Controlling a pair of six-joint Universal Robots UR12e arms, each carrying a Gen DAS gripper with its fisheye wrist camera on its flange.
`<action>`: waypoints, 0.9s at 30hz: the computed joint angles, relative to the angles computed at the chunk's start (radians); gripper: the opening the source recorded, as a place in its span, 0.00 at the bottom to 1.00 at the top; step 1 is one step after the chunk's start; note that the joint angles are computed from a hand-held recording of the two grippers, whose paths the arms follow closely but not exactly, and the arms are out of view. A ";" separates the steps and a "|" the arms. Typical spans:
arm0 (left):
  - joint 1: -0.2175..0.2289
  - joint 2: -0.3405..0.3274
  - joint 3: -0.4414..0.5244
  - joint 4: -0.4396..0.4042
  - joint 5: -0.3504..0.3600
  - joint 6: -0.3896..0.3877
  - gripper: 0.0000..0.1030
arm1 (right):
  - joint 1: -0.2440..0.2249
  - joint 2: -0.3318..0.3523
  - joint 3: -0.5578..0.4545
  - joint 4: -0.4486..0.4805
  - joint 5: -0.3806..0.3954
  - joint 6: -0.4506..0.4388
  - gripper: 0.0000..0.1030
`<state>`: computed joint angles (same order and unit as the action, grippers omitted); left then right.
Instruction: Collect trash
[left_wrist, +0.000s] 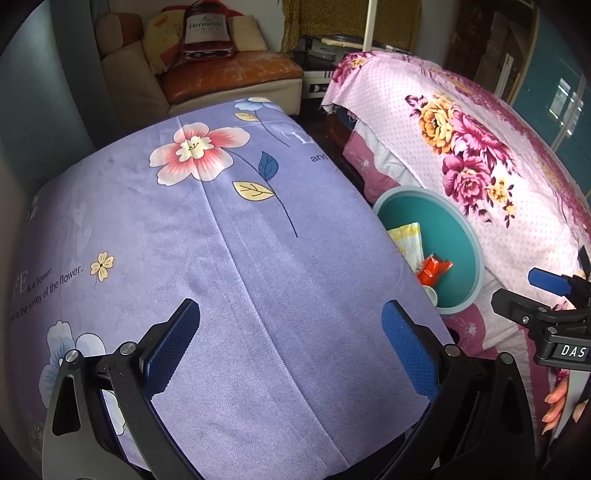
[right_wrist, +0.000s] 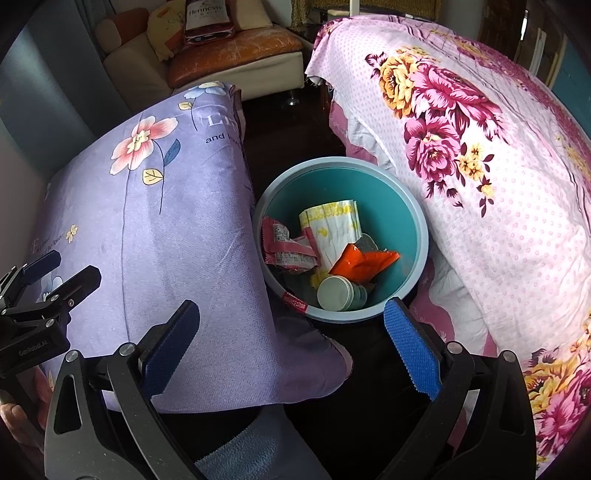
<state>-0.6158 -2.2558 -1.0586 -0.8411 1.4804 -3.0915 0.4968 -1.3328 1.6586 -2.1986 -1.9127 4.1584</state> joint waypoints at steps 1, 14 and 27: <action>0.000 -0.001 0.001 -0.002 0.001 0.000 0.96 | -0.001 0.001 0.001 -0.001 0.002 -0.001 0.93; -0.001 -0.012 0.009 -0.016 0.012 0.000 0.96 | -0.012 0.004 0.017 -0.014 0.028 0.006 0.93; -0.003 -0.020 0.012 -0.028 0.021 0.003 0.96 | -0.018 0.012 0.023 -0.017 0.038 0.007 0.93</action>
<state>-0.6190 -2.2761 -1.0470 -0.8690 1.5013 -3.0887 0.4792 -1.3207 1.6819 -2.2156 -1.8748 4.1657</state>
